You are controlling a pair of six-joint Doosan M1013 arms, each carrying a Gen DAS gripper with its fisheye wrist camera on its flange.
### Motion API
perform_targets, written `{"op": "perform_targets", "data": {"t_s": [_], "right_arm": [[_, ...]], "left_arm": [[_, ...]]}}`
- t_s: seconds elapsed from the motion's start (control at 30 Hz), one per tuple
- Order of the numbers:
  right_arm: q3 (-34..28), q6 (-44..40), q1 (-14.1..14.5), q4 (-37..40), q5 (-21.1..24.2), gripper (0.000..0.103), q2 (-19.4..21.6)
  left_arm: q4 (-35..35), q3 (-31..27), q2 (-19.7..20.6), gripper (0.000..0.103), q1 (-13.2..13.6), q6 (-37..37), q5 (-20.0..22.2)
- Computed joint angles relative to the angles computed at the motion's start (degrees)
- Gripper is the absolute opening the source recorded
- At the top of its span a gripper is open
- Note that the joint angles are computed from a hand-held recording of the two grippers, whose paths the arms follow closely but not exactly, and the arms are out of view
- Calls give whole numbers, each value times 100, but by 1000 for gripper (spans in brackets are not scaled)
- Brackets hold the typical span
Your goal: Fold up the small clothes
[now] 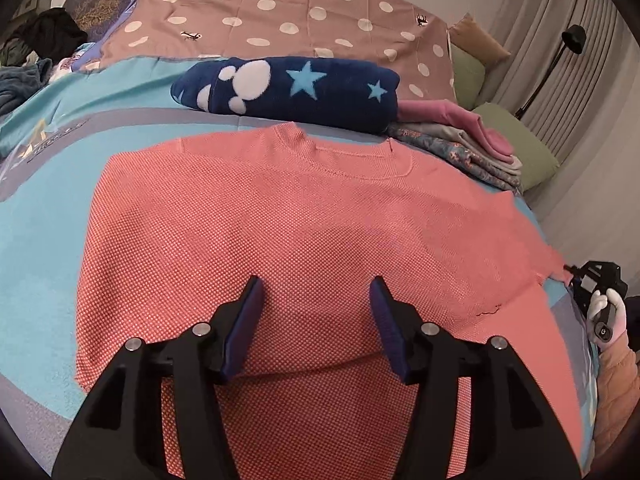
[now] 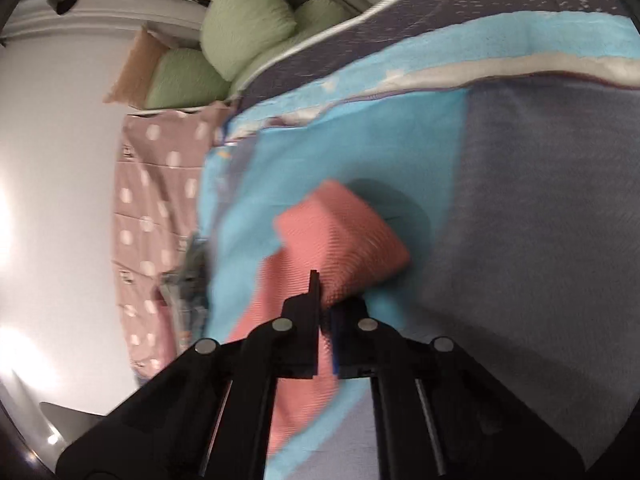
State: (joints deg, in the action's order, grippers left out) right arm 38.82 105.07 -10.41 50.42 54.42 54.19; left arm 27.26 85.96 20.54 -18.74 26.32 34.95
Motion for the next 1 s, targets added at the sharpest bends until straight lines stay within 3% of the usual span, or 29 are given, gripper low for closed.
{"op": "perform_targets", "data": {"t_s": [0.13,0.3,0.43,0.53,0.63,0.77,0.9,1.0], "right_arm": [[82,-1321,137,1059,38,4,-180],[-46,-3318,672,2079,1117,4,-396],[71,-4324,1186,2150,1977,4,-544],[293,-4915,1537,1699,2342,4,-664],[643,-5407,1835,821,2321,4,-802],[1020,-5724,2012,74,2308,6,-909],[1421,-6291,2091,-179,1882,8,-1114],[1591,-6592,2122,-145,1664,10,-1208]], "left_arm": [[3,-32,32,65,-15,106,-11],[-74,152,-62,65,44,-23,-417],[-242,393,-178,65,134,-180,-979],[-356,613,-276,67,212,-325,-1529],[-534,794,-345,72,289,-372,-2060],[-701,761,-322,77,289,-145,-2115],[-1019,759,-322,79,313,195,-2184],[-1818,849,-360,79,369,882,-2482]]}}
